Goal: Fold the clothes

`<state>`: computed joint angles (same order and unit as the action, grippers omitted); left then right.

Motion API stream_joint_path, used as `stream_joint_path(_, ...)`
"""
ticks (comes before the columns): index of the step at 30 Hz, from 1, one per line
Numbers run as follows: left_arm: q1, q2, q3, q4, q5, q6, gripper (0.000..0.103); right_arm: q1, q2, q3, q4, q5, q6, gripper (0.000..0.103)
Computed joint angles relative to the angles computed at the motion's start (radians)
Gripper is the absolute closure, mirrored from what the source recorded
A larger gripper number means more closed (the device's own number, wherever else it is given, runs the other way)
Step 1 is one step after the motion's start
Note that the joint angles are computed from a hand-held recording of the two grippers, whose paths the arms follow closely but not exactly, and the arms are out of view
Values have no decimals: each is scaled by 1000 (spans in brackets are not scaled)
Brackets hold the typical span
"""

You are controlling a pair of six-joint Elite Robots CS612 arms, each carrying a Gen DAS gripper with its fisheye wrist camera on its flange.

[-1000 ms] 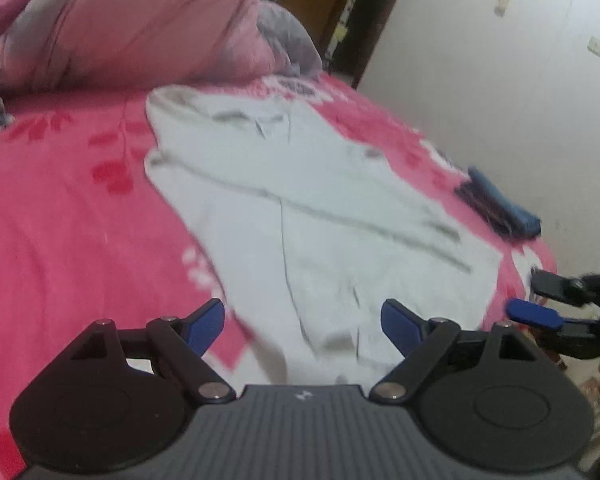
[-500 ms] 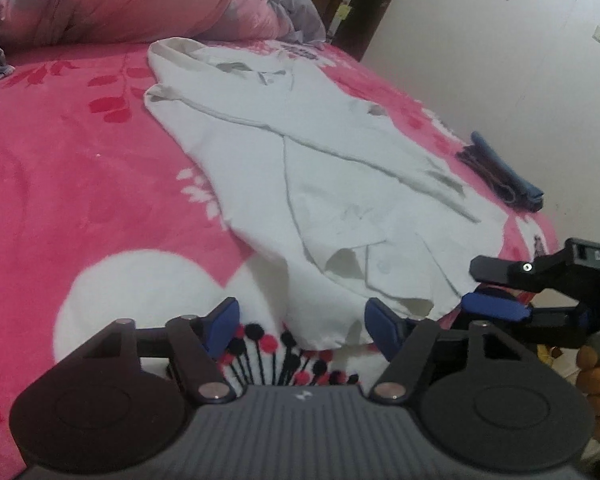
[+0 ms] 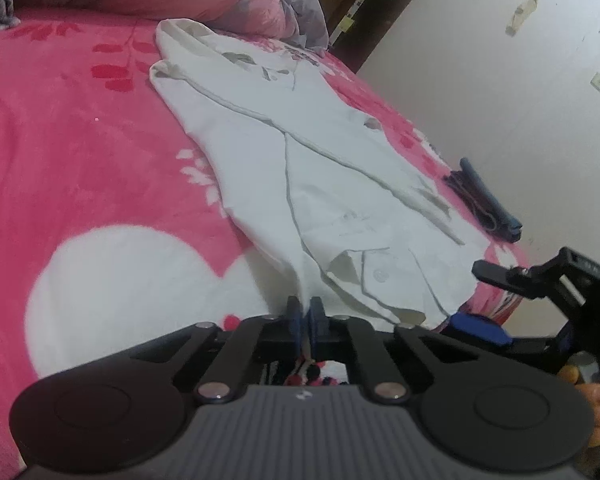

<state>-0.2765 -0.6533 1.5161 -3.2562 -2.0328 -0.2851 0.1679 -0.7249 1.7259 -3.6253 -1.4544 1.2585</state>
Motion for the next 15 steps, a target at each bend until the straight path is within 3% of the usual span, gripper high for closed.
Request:
stream_joint_path(9, 12, 8, 0, -93, -58, -114, 100, 5, 36, -13, -52, 66, 143, 42)
stream_joint_path(15, 16, 9, -9, -113, -79, -148, 100, 11, 95, -60, -152, 99, 255, 39)
